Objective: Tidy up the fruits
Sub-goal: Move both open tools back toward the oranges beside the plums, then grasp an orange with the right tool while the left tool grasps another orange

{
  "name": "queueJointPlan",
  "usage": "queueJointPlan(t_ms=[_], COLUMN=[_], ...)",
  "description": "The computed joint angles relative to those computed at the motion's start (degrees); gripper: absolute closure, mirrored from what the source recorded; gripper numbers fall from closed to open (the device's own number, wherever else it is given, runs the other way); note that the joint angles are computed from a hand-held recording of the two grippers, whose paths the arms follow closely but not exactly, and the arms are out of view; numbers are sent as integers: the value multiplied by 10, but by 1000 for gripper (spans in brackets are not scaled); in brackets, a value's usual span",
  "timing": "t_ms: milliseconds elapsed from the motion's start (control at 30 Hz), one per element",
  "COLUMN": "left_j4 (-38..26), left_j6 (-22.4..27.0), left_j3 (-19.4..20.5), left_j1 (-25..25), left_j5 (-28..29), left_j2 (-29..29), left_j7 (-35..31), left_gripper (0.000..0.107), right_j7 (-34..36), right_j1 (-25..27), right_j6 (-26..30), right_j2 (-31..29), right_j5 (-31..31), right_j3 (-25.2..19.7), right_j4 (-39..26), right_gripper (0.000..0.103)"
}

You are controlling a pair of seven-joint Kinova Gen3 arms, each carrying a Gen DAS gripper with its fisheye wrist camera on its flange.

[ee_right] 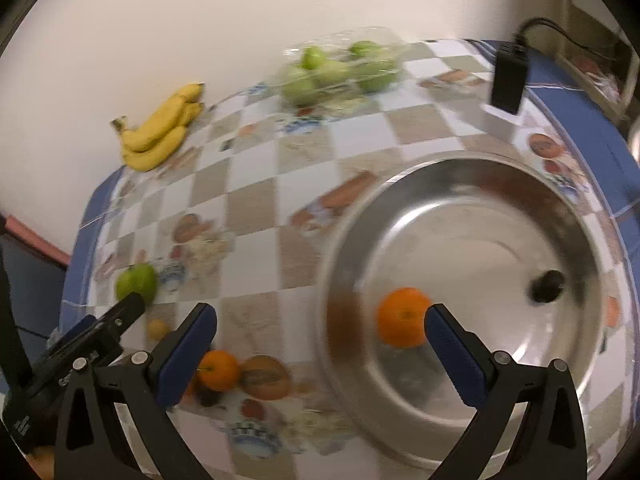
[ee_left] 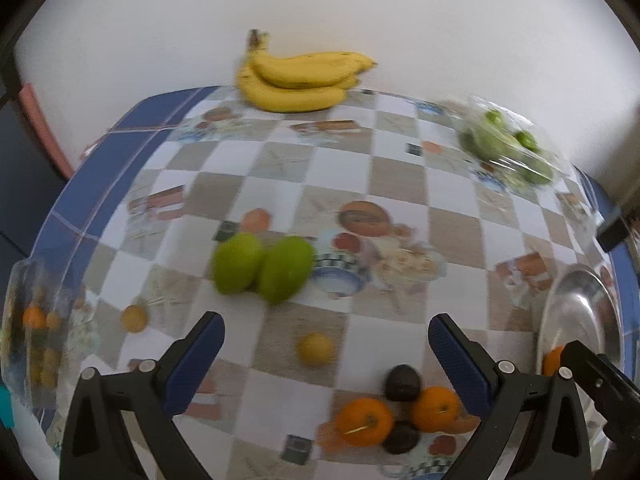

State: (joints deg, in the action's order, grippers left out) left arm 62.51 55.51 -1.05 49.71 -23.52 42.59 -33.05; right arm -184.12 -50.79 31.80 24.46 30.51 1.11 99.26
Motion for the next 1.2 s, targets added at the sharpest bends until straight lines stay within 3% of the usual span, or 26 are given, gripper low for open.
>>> queueJointPlan(t_ms=[333, 467, 800, 867, 1200], left_j4=[84, 107, 99, 101, 110], left_j6=[-38, -57, -67, -74, -89], left_j3=[-2, 9, 51, 58, 58], left_j1=[-15, -30, -74, -83, -94], left_j5=[-1, 12, 99, 120, 167], left_j2=[-51, -61, -35, -32, -31], left_j7=[61, 73, 23, 11, -8], left_gripper=[6, 10, 26, 29, 40], right_j7=[88, 137, 246, 265, 323], right_j1=[-1, 1, 26, 30, 40], right_j6=[-25, -15, -9, -6, -1], right_j2=[33, 52, 91, 97, 115], right_j5=[-27, -60, -158, -174, -227], right_j3=[-22, -30, -52, -55, -60], right_j4=[-62, -84, -113, -120, -139], right_gripper=[2, 16, 28, 35, 52])
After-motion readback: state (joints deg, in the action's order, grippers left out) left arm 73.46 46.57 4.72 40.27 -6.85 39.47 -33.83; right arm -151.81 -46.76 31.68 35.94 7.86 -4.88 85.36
